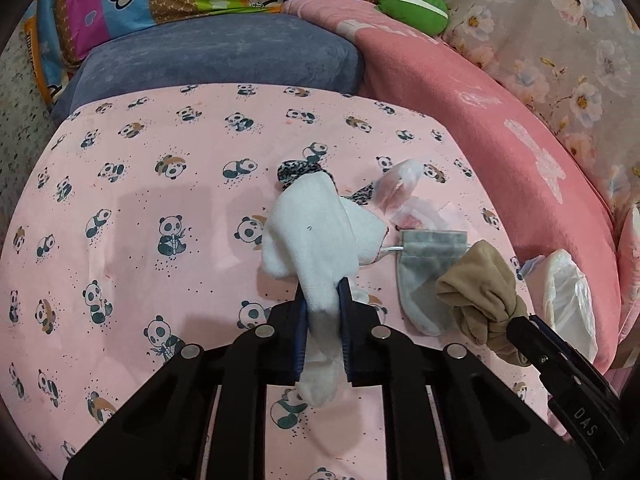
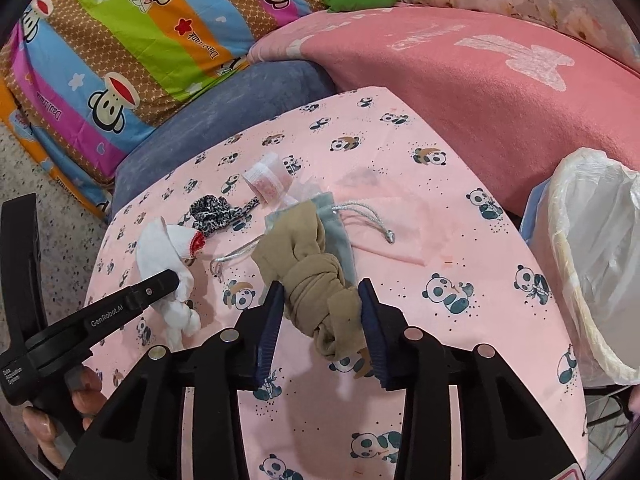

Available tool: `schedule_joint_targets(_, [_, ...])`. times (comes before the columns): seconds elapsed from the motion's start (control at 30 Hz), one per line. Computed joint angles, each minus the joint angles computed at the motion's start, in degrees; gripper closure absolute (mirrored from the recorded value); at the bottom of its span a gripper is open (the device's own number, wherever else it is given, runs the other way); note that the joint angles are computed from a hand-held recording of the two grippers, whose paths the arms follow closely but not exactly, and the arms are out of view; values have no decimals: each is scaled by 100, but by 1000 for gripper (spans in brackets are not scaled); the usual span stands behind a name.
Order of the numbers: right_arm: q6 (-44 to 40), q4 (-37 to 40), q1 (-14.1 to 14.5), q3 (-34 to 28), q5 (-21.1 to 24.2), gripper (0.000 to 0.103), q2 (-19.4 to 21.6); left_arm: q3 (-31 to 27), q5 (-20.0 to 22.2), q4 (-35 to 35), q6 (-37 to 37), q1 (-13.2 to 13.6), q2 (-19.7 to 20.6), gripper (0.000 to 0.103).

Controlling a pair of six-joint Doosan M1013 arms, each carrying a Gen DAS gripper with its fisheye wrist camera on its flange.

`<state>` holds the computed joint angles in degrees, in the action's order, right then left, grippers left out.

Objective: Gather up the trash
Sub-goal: 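Carry the white sock and beige sock in both tools over the bin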

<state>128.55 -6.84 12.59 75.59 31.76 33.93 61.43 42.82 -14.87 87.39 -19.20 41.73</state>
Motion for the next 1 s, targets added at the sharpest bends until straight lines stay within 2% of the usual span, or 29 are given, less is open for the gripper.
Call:
schedule_joint_targets(0.2, [239,-250,-27,227,-251,66,-258,50,-167,-81,270,-144,-166,89])
schedule_joint_targets(0.47, [1073,-1032,-95,680,-620,66,-726,152,-320,-198,668,-360,-373,89])
schedule_joint_targets(1.0, [2800,-2564,-387,1556,-868,66,-1555,195,-414,-314,1420,-839,-575,89])
